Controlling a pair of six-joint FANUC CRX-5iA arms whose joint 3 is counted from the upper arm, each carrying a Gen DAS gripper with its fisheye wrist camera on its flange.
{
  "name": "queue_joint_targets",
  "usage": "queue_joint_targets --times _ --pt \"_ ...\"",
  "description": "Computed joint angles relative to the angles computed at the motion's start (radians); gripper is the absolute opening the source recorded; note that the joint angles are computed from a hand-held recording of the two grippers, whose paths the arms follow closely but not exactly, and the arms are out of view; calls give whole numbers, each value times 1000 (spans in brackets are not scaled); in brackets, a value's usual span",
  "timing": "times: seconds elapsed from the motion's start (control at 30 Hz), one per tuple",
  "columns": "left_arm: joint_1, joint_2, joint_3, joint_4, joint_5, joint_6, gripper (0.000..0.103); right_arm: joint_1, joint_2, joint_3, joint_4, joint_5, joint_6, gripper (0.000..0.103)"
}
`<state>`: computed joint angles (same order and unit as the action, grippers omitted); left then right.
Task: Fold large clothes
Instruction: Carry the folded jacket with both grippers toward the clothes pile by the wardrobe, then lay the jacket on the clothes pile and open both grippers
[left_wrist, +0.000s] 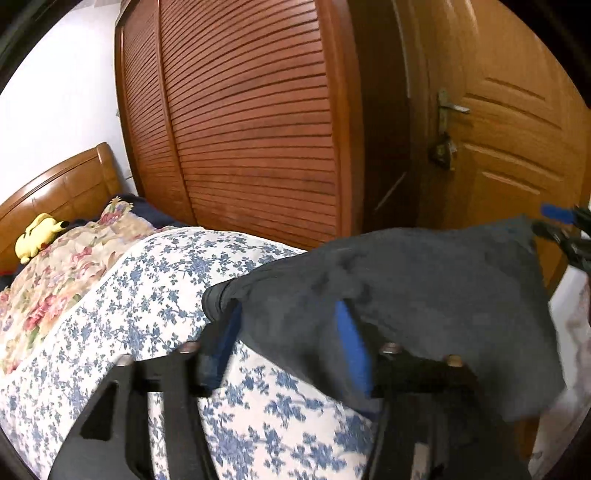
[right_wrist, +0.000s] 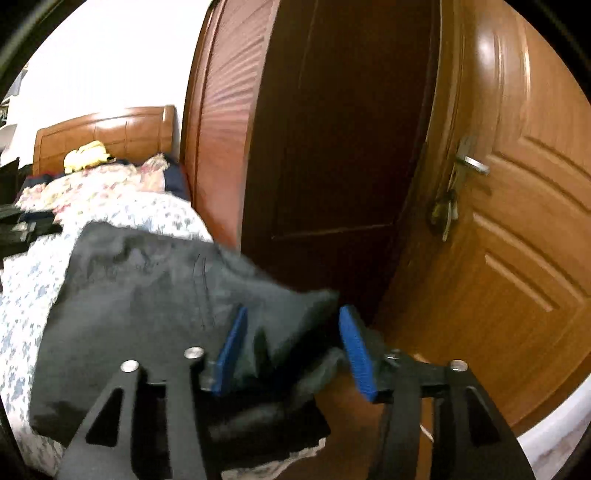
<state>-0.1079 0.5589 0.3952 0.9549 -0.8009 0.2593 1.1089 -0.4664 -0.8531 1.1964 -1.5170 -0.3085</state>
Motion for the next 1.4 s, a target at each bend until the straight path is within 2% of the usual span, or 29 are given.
queue_joint_targets --times 0.03,0.13,0.2,0.27,0.33,0.47,0.6,0.73,0.87,1.03,1.13,1.3,1.4 --pt "2 -10 -22 25 -2 -20 74 7 11 6 17 -6 -2 59" --pt "34 -47 -97 89 -48 -78 81 18 38 16 78 22 -5 59" --pt "51 -81 -160 123 -45 -128 82 -15 30 17 105 122 18 59" --pt "62 -107 -206 147 -34 -168 82 -28 17 12 70 204 34 59" --pt "85 -141 -263 174 -47 -214 85 -54 27 24 13 239 48 59" --pt "127 -200 -359 224 -63 -295 85 -161 18 30 -105 365 77 59" --pt "175 -242 -418 243 -94 -324 85 -207 -1 43 -136 389 75 61" --pt "207 -278 -467 262 -84 -357 85 -131 47 107 -147 252 67 62" --pt "236 -302 -504 282 -68 -385 85 -91 115 159 -89 226 51 62" --pt "278 -320 -544 327 -47 -421 85 -26 184 212 -27 246 32 68" --pt "310 -323 -555 323 -50 -409 85 39 211 226 -8 251 13 76" --pt "357 -334 -581 321 -40 -412 85 102 263 235 39 299 -47 87" --pt "390 -341 -599 317 -35 -391 85 119 292 232 79 354 -99 89"
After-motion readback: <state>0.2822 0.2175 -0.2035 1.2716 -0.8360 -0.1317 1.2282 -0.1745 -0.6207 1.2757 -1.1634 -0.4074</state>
